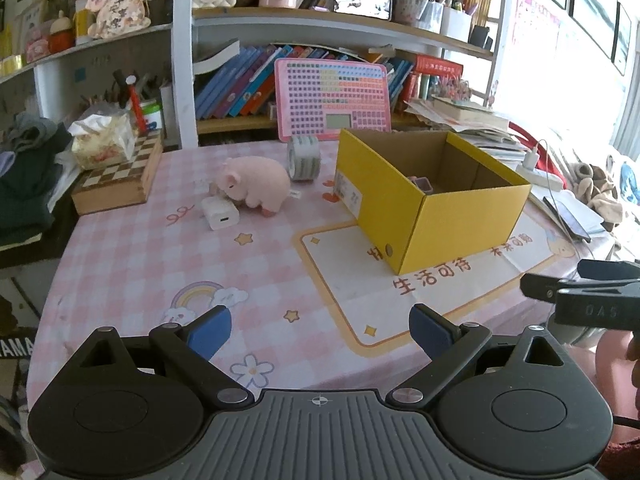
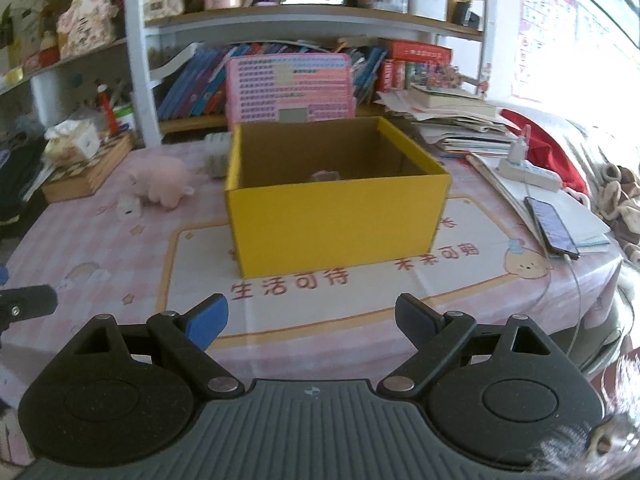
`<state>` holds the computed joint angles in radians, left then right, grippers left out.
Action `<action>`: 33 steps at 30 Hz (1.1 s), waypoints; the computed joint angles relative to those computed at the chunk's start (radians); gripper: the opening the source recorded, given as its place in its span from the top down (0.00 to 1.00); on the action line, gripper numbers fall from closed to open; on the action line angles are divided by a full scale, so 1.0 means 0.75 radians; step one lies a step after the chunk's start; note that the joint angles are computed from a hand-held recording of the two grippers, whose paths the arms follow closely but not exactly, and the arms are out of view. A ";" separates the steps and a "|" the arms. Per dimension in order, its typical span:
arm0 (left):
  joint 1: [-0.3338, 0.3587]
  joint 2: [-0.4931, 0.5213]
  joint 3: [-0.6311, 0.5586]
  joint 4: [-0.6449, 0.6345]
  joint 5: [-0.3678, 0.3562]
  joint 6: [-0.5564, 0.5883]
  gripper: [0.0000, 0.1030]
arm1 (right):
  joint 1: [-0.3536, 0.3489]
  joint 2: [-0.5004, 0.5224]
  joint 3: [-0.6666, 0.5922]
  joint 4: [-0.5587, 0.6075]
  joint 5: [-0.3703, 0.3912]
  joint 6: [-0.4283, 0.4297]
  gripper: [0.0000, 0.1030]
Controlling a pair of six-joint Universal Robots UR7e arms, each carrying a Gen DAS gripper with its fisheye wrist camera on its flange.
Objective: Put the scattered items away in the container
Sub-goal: 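Move both open tools back over the table toward the pink pig plush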
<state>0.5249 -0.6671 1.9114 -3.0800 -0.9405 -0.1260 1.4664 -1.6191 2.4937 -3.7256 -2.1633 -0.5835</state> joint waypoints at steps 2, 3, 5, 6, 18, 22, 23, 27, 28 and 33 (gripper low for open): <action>0.003 -0.005 0.005 0.003 0.002 -0.003 0.05 | 0.014 0.015 -0.001 0.011 -0.002 -0.011 0.12; 0.006 -0.009 0.009 0.004 0.003 -0.004 0.05 | 0.019 0.020 -0.002 0.020 0.001 -0.015 0.12; 0.009 -0.017 0.018 0.009 0.006 -0.014 0.05 | 0.028 0.029 -0.004 0.041 0.004 -0.019 0.12; 0.011 -0.020 0.022 0.011 0.007 -0.018 0.05 | 0.032 0.031 -0.007 0.057 0.005 -0.019 0.12; 0.019 -0.047 0.057 0.011 0.041 -0.050 0.05 | 0.075 0.090 -0.028 0.121 0.038 -0.066 0.12; 0.023 -0.061 0.067 0.013 0.058 -0.063 0.05 | 0.086 0.111 -0.036 0.122 0.046 -0.073 0.12; 0.024 -0.064 0.069 0.012 0.061 -0.062 0.05 | 0.089 0.117 -0.038 0.121 0.048 -0.075 0.12; 0.028 -0.077 0.082 0.008 0.063 -0.052 0.05 | 0.105 0.141 -0.042 0.116 0.051 -0.086 0.13; 0.029 -0.080 0.085 0.008 0.064 -0.050 0.05 | 0.110 0.146 -0.044 0.116 0.052 -0.089 0.13; 0.033 -0.095 0.099 0.004 0.073 -0.053 0.05 | 0.132 0.173 -0.056 0.120 0.058 -0.106 0.16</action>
